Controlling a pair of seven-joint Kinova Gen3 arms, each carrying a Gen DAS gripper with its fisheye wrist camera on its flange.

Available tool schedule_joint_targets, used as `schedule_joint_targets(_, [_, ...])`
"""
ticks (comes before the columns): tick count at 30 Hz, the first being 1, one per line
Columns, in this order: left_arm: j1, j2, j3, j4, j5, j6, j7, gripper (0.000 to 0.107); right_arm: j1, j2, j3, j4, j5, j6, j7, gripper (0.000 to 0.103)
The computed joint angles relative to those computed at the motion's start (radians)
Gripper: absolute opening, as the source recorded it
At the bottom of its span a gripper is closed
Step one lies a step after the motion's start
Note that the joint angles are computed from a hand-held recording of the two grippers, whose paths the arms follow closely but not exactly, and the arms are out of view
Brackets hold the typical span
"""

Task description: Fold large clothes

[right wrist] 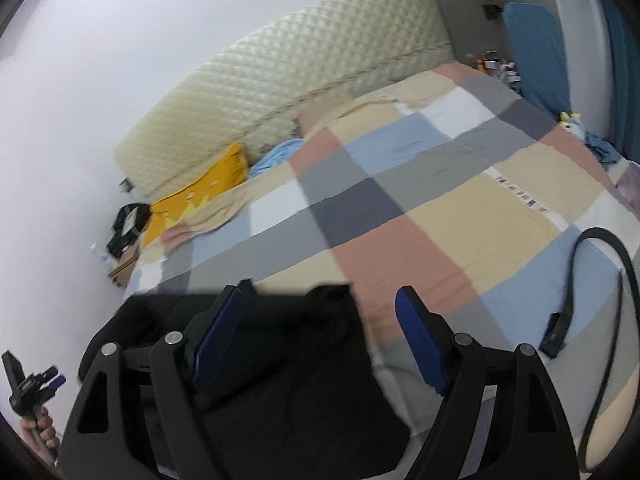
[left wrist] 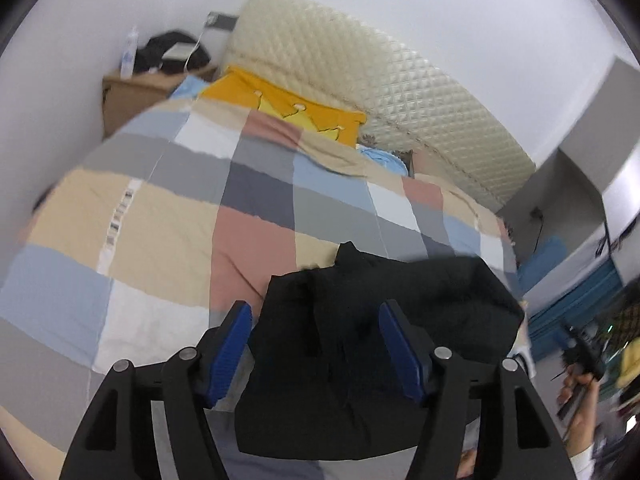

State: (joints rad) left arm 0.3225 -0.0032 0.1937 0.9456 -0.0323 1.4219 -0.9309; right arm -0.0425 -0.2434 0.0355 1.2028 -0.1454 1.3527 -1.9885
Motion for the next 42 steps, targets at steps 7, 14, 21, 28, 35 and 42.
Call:
schedule_joint_targets(7, [0.311, 0.079, 0.051, 0.07, -0.285, -0.129, 0.051, 0.066, -0.076, -0.094, -0.182, 0.237, 0.036, -0.206, -0.06, 0.076])
schedule_joint_targets(14, [0.525, 0.236, 0.017, 0.091, -0.551, -0.186, 0.272, 0.066, -0.125, -0.092, -0.432, 0.455, 0.235, -0.441, -0.236, 0.07])
schedule_joint_targets(21, [0.588, 0.301, -0.032, 0.111, -0.693, -0.256, 0.333, 0.066, -0.077, -0.083, -0.553, 0.564, 0.488, -0.588, -0.406, 0.071])
schedule_joint_targets(28, [0.513, 0.354, -0.077, 0.043, -0.577, -0.313, 0.268, 0.066, -0.131, 0.016, -0.444, 0.51, 0.543, -0.661, -0.44, 0.071])
schedule_joint_targets(35, [0.491, 0.482, -0.133, -0.138, -0.499, -0.248, 0.165, 0.067, -0.23, 0.161, -0.323, 0.401, 0.533, -0.631, -0.358, 0.072])
schedule_joint_targets(42, [0.487, 0.551, -0.188, -0.212, -0.433, -0.241, 0.119, 0.068, -0.296, 0.257, -0.221, 0.361, 0.502, -0.662, -0.281, 0.073])
